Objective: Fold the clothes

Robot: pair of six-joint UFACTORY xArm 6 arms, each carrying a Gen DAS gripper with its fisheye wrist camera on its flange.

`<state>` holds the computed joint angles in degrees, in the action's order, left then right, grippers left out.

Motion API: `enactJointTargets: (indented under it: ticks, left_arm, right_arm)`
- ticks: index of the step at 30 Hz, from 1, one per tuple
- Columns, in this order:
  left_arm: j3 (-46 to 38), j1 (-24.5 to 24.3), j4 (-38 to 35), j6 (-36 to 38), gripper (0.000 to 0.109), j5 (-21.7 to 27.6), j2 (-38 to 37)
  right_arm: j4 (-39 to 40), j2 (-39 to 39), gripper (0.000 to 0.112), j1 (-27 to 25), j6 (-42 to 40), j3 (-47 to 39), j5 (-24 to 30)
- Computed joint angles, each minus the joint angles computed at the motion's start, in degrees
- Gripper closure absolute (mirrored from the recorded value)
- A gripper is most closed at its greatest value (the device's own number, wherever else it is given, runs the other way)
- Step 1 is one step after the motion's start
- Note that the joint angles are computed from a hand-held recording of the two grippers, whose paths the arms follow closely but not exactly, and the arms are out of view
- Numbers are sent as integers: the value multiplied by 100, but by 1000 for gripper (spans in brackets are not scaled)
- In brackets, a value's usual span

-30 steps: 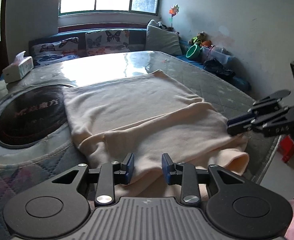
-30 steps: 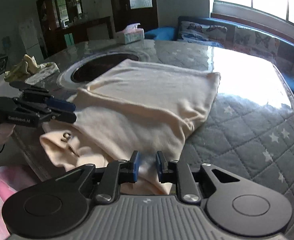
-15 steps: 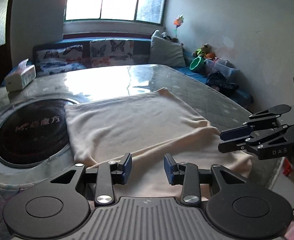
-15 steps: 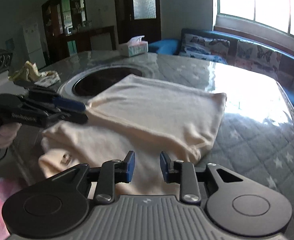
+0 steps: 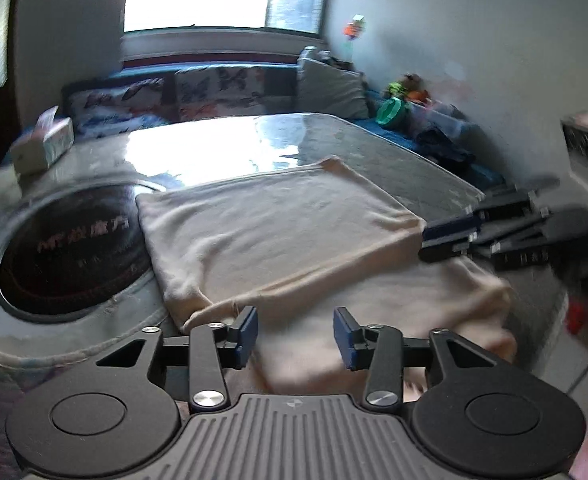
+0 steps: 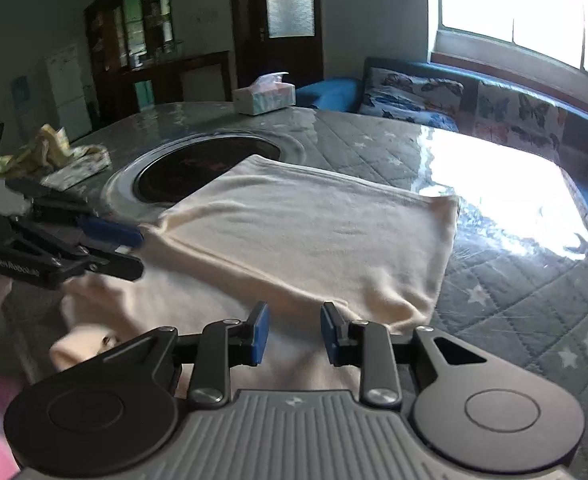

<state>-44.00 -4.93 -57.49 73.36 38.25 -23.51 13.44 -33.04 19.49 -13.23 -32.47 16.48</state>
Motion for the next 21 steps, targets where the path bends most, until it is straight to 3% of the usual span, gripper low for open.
enactJointTargets:
  ticks: [5, 8, 17, 19, 21]
  left_arm:
    - [437, 373, 410, 685, 60, 677, -766]
    - [723, 425, 509, 1212, 57, 810, -1154]
    - [1246, -83, 107, 2156, 58, 349, -1416]
    - [1277, -143, -57, 2336, 67, 279, -1406]
    - [1250, -168, -204, 2392, 83, 241, -1362]
  right_arm:
    - [-523, -739, 80, 10, 89, 269, 637]
    - [-900, -1148, 77, 92, 134, 448, 933]
    - [-1448, -1734, 63, 366, 152, 806, 1343]
    - [-1578, -1854, 59, 433, 121, 886, 1364]
    - [-1636, -1929, 57, 494, 58, 945, 1358]
